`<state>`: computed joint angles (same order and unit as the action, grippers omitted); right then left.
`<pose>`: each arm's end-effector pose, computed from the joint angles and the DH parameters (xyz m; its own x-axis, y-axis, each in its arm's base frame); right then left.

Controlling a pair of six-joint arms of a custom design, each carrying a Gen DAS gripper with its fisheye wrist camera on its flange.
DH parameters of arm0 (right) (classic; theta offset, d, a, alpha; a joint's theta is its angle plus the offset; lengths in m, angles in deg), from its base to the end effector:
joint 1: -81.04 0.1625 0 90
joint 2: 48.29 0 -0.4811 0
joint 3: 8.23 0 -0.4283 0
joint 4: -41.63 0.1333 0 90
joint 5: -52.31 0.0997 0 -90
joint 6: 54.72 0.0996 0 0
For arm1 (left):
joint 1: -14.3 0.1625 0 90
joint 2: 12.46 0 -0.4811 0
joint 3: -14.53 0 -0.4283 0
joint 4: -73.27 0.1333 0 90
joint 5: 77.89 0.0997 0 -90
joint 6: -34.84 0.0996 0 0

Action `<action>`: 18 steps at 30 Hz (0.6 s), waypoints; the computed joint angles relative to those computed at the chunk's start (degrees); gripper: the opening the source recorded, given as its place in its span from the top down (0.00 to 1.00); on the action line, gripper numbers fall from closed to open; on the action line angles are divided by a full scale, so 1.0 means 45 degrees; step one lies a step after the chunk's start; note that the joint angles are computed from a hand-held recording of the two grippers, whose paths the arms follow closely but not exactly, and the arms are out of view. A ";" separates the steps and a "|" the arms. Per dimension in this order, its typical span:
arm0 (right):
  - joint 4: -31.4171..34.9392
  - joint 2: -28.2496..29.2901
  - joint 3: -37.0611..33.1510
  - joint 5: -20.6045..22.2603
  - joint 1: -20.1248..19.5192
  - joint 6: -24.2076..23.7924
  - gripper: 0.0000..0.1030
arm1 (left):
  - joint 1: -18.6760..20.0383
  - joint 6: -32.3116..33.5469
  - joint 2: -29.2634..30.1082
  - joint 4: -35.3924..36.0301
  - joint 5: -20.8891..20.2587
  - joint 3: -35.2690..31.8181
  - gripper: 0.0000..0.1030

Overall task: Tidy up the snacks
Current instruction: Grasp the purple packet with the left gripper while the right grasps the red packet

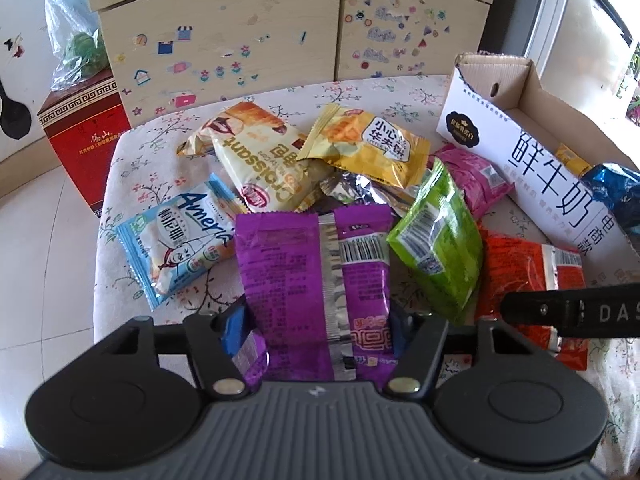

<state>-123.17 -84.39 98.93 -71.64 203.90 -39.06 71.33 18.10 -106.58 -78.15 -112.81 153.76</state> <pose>0.4085 -0.4893 -0.0351 -0.8361 -0.1777 0.5190 -0.3279 0.9203 -0.2132 -0.0261 -0.4353 0.3122 -0.7303 -0.1186 -0.6727 0.3257 0.8052 -0.4956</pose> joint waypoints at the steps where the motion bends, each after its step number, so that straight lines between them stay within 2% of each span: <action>1: 0.0001 -0.0045 0.0036 0.0087 -0.0012 -0.0044 0.43 | -0.0021 -0.0014 -0.0049 0.0020 -0.0006 0.0017 0.38; 5: -0.0003 -0.0328 0.0287 0.0419 -0.0041 -0.0191 0.47 | -0.0184 -0.0190 -0.0320 0.0179 0.0071 0.0107 0.40; 12: 0.0018 -0.0615 0.0560 0.0854 -0.0190 -0.0295 0.49 | -0.0353 -0.0706 -0.0730 0.0731 0.0235 0.0145 0.41; 18: 0.0246 -0.0524 0.0486 0.0922 -0.0249 0.0195 0.39 | -0.0298 -0.0900 -0.0623 0.1036 0.0315 0.0132 0.40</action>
<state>-122.07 -86.75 101.12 -67.49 202.78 -38.18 69.99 14.05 -109.39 -73.49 -111.39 154.35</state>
